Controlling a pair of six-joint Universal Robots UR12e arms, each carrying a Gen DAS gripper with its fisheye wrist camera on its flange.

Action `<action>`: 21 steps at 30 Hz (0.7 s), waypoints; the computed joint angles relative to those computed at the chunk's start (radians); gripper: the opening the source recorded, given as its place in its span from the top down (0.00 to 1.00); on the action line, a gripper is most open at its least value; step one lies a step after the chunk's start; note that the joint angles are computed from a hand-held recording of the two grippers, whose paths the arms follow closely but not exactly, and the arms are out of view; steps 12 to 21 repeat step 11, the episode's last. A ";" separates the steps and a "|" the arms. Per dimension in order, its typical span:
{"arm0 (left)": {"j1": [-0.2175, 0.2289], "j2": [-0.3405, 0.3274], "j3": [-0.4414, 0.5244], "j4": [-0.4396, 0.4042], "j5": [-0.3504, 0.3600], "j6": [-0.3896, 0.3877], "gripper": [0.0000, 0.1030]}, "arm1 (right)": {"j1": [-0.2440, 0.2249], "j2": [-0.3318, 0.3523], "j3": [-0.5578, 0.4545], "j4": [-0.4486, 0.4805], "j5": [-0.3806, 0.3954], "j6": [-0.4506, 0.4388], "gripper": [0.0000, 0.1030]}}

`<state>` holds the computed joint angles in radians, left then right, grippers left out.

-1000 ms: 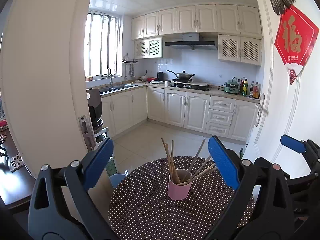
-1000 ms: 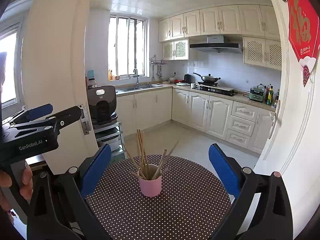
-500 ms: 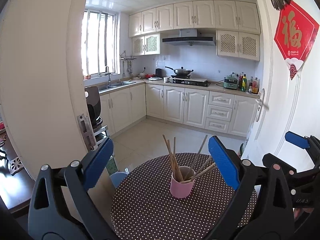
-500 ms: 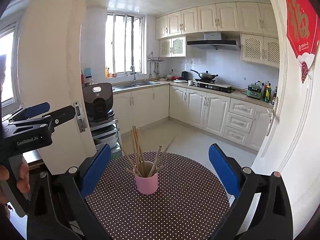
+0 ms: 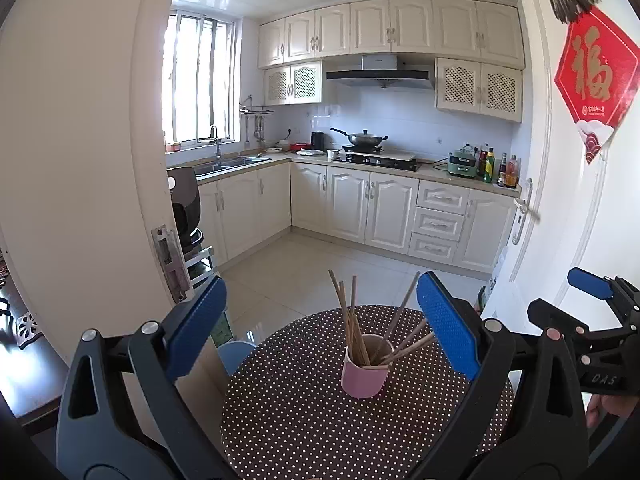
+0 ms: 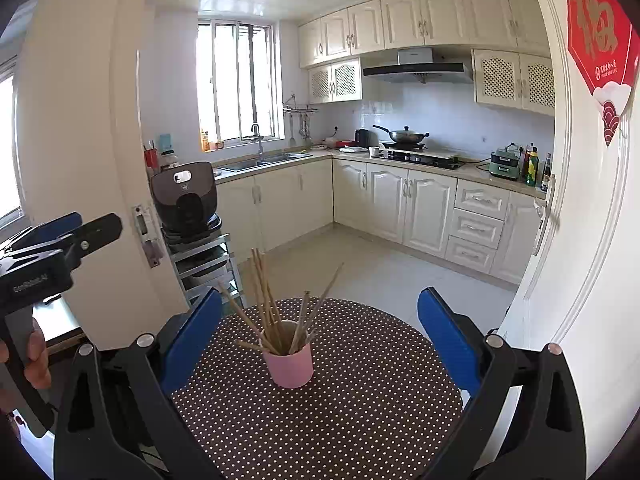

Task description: Organize utensils

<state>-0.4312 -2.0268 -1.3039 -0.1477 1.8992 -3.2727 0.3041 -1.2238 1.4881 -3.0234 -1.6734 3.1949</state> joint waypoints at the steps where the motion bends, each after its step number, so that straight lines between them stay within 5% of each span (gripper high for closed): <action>1: 0.000 -0.002 0.003 0.000 0.004 0.000 0.08 | -0.002 0.002 -0.004 0.006 -0.001 0.005 0.08; 21: 0.015 -0.027 0.045 -0.042 0.040 -0.037 0.07 | -0.033 0.028 -0.039 0.038 0.010 0.080 0.08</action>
